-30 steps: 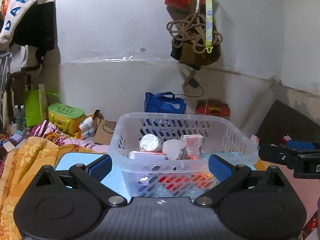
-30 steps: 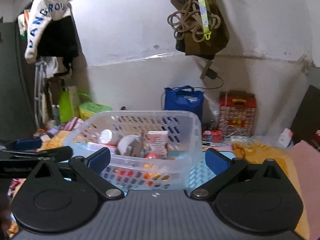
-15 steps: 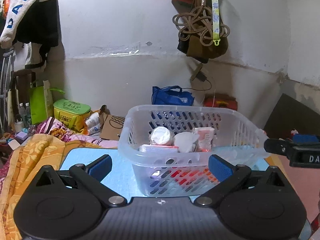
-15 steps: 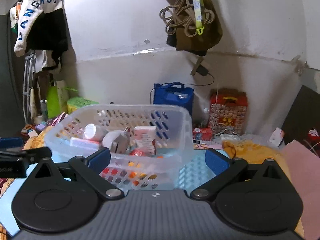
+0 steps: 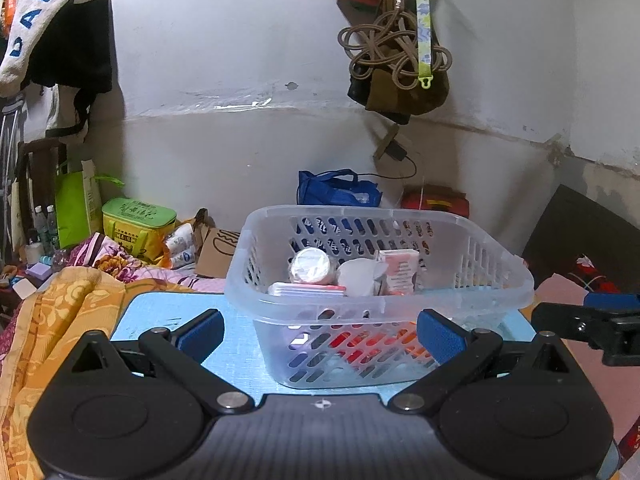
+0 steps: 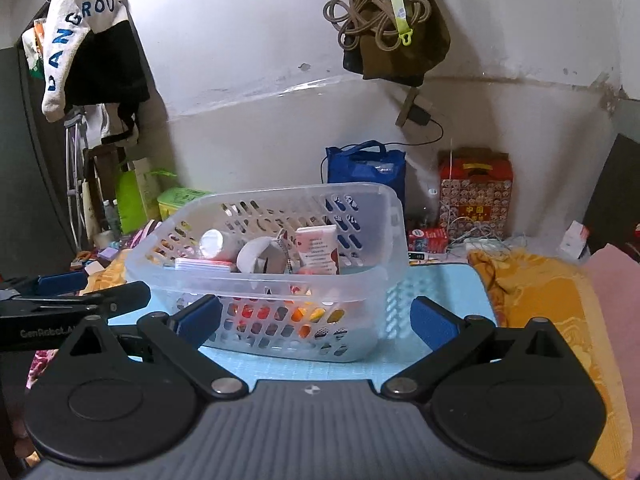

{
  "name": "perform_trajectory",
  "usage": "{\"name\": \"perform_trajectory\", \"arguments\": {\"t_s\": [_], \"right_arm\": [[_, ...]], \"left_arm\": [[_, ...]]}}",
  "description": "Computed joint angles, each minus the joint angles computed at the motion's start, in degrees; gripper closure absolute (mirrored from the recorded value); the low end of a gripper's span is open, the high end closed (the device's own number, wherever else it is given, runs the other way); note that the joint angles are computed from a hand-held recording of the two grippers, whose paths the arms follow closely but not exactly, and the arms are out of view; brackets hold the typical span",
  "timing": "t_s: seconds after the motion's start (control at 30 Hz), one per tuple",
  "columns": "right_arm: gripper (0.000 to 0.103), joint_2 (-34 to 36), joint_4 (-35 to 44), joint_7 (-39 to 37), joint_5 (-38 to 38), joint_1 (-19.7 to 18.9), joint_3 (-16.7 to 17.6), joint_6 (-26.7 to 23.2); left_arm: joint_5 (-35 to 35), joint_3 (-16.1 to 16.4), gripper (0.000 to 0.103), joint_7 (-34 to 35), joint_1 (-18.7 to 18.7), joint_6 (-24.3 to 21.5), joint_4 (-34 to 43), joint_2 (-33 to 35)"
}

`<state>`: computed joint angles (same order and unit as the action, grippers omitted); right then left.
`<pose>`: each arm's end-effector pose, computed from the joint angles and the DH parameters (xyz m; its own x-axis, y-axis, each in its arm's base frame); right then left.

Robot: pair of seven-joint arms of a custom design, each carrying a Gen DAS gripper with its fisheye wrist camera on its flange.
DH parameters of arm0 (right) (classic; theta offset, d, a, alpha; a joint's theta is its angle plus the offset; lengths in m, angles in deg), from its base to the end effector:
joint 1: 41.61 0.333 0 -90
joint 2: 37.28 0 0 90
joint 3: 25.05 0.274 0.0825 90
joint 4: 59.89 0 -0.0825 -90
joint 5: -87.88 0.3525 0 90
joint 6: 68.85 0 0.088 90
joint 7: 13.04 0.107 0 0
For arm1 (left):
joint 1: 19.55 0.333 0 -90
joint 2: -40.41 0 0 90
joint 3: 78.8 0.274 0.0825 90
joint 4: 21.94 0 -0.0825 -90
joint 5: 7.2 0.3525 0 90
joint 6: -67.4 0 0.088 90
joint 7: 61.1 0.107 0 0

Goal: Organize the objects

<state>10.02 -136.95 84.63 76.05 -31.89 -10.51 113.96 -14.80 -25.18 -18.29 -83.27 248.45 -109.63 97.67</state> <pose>0.6831 0.2598 0.3597 0.3768 -0.9174 -0.1279 -0.5079 -0.0891 -0.8568 0.6374 -0.3055 0.3260 0.0682 -0.9949 0.0738 -0.4605 -0.0971 -0.8823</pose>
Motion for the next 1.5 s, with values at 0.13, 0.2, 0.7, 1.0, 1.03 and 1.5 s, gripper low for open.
{"name": "perform_trajectory", "arguments": {"t_s": [0.13,0.2,0.7,1.0,1.03,1.5], "right_arm": [[0.000,-0.6,-0.8,0.5,-0.1,0.8,-1.2,1.1],[0.000,-0.8,-0.9,1.2,-0.4,1.6,-2.3,1.4],[0.000,-1.2,-1.2,3.3,-0.9,2.5,-3.1,0.5],[0.000,-1.4,-1.8,3.1,-0.6,1.3,-1.6,0.3],[0.000,-1.5,-1.9,3.3,-0.5,1.7,-2.3,0.3],[0.000,-1.3,-1.5,2.8,-0.3,1.4,-2.0,-0.4]], "left_arm": [[-0.2,0.3,0.000,0.1,-0.4,0.2,-0.1,0.3],[-0.2,0.3,0.000,0.3,-0.4,0.1,-0.1,0.3],[-0.9,-0.7,0.000,1.1,0.0,0.4,-0.1,0.0],[-0.9,-1.2,0.000,1.6,0.2,0.3,0.1,0.0],[-0.9,-1.2,0.000,1.6,0.2,0.3,0.1,0.0],[-0.6,-1.9,0.000,1.8,0.6,0.2,0.2,-0.3]]}}
